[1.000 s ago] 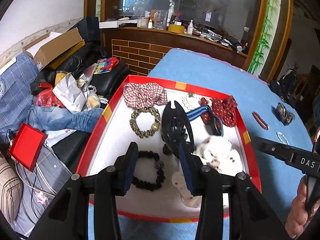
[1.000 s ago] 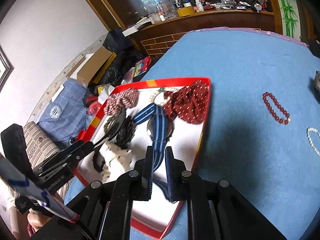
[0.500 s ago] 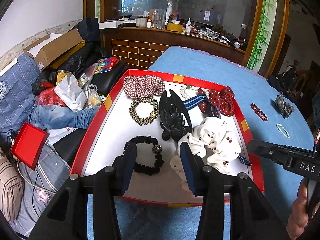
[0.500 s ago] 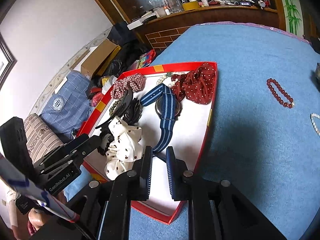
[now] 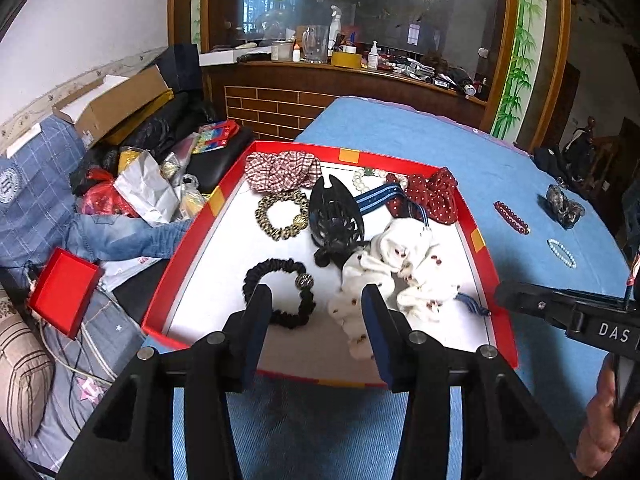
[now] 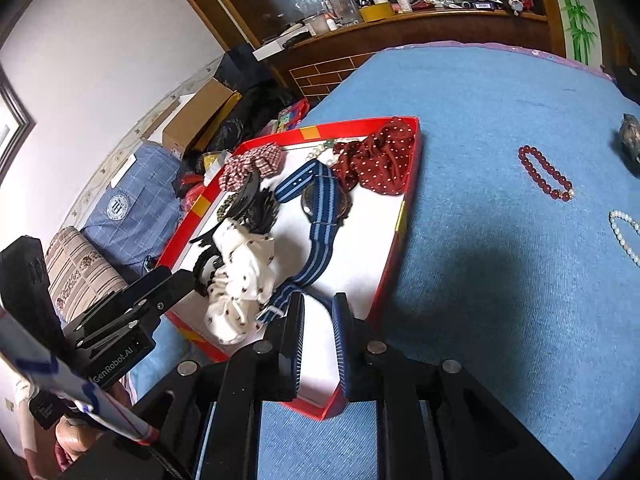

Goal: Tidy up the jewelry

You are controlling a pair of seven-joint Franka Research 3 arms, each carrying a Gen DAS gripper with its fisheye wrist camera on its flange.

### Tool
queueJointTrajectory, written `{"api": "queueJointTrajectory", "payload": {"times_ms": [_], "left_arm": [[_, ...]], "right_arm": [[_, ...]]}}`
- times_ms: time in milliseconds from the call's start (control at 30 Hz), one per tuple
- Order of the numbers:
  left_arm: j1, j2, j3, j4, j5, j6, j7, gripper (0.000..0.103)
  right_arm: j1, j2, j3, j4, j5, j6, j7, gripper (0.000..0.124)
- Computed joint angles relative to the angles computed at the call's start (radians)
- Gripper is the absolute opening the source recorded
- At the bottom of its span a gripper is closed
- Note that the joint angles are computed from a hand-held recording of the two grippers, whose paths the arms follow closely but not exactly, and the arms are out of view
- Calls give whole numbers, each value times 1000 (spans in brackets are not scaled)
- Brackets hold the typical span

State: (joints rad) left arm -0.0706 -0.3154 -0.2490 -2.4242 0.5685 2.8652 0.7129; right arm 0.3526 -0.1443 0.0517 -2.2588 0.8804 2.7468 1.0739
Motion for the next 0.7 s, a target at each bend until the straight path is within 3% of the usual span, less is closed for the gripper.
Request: {"api": "queueJointTrajectory", "payload": {"times_ms": [133, 200, 267, 367, 467, 600, 667, 700], "left_arm": [[31, -69, -47, -50, 60, -17, -86, 56], [62, -117, -89, -76, 120, -33, -152, 59], [70, -167, -114, -104, 156, -44, -209, 76], [92, -239, -157, -141, 201, -51, -310, 90], [88, -284, -193, -147, 219, -131, -382, 101], [75, -304, -218, -139, 254, -246, -442, 103], [56, -289, -226, -119, 274, -333, -435, 103], [43, -271, -224, -102, 277, -373, -419, 103]], "right_arm": [[10, -48, 12, -56, -30, 45, 16, 17], [13, -91, 28, -105, -78, 90, 45, 23], [17, -139, 44, -159, -136, 139, 89, 33], [17, -223, 73, -253, -218, 207, 169, 51], [-82, -309, 194, -346, -355, 284, 342, 59], [-327, -459, 449, -455, -498, 384, 560, 73], [-385, -503, 501, -474, -532, 404, 609, 76], [-382, -511, 494, -480, -541, 411, 621, 77]]}}
